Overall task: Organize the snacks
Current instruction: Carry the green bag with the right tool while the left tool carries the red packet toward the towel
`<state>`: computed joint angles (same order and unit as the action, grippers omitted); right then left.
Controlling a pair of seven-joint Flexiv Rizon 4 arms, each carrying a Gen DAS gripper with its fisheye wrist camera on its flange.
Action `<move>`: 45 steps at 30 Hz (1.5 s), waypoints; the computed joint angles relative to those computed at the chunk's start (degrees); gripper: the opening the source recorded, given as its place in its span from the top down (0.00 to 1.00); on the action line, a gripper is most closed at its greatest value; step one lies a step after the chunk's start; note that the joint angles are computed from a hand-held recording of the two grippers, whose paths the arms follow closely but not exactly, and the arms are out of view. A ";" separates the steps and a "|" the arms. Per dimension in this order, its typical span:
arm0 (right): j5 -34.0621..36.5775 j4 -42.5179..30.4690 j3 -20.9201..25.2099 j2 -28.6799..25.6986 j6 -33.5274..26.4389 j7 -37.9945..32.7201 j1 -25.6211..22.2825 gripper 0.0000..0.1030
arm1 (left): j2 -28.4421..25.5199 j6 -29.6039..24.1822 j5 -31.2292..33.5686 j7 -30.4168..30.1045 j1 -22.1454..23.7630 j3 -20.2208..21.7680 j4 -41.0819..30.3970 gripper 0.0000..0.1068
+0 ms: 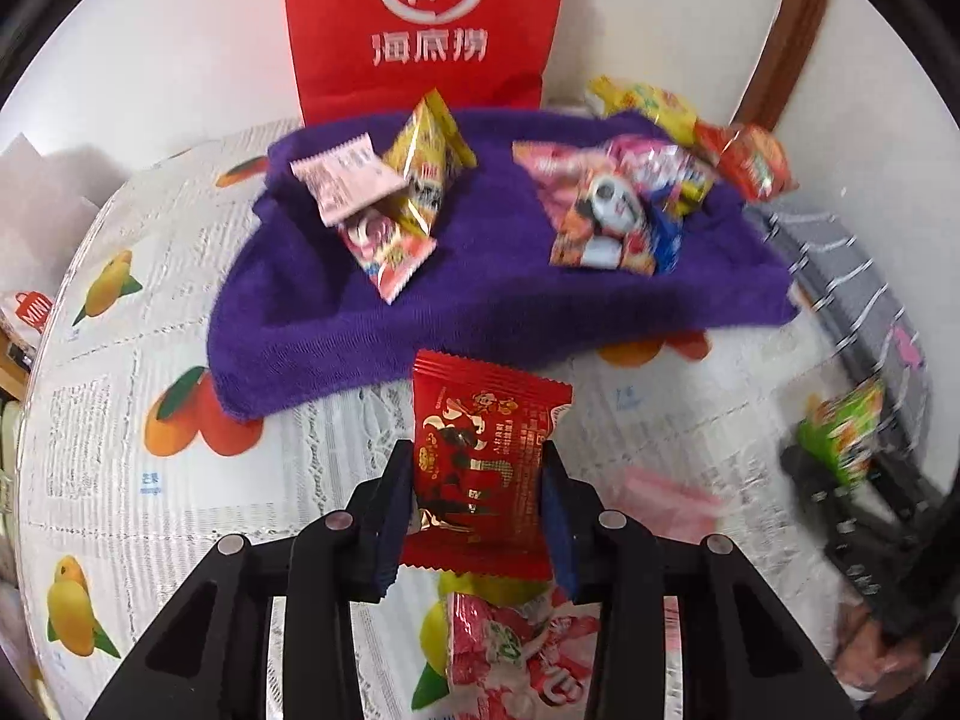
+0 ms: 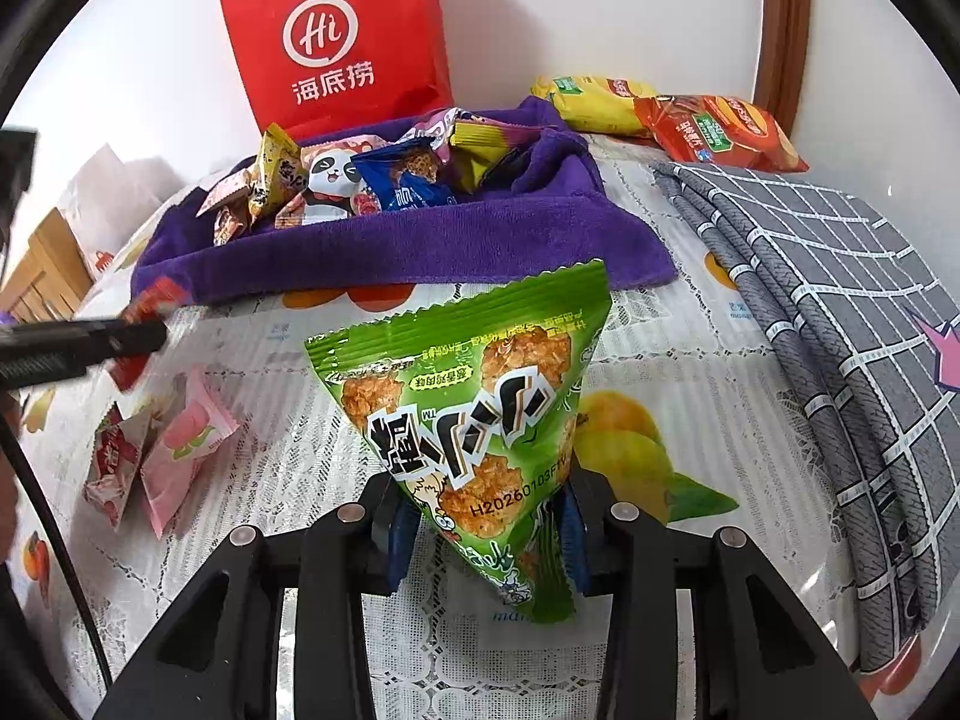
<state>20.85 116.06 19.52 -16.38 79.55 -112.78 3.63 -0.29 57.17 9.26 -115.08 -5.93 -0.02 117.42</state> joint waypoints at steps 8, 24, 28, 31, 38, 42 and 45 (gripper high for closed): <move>-6.65 2.10 -4.24 0.87 0.90 7.41 3.50 0.65 | 3.90 1.61 -5.04 4.62 0.65 0.21 1.25 0.65; -5.19 -10.09 -6.17 5.82 -8.96 10.37 5.37 0.65 | 3.24 2.56 -6.40 7.27 2.87 -0.21 -5.79 0.65; -5.89 -14.29 -6.55 4.67 -9.98 11.31 6.48 0.66 | 0.90 1.32 -7.50 7.18 3.47 0.18 -9.77 0.65; -7.93 -17.05 -6.96 3.27 -10.22 12.80 7.55 0.66 | -0.27 1.37 -6.22 6.50 3.58 0.49 -11.93 0.65; -12.18 -22.91 -6.80 -1.44 -13.37 15.39 8.81 0.66 | -4.29 0.47 -3.28 4.64 3.94 1.56 -16.18 0.65; -13.10 -26.03 -6.55 -4.32 -15.00 16.02 9.05 0.66 | -5.31 0.65 -5.03 5.93 4.14 2.21 -15.97 0.65; -12.93 -29.45 -5.76 -6.85 -17.25 15.65 8.96 0.66 | -5.72 -0.11 -2.67 4.02 4.06 3.06 -16.64 0.65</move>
<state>7.92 86.61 13.77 -23.23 62.29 -97.13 12.59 -6.01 57.07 6.58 -111.07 -1.87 3.05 100.78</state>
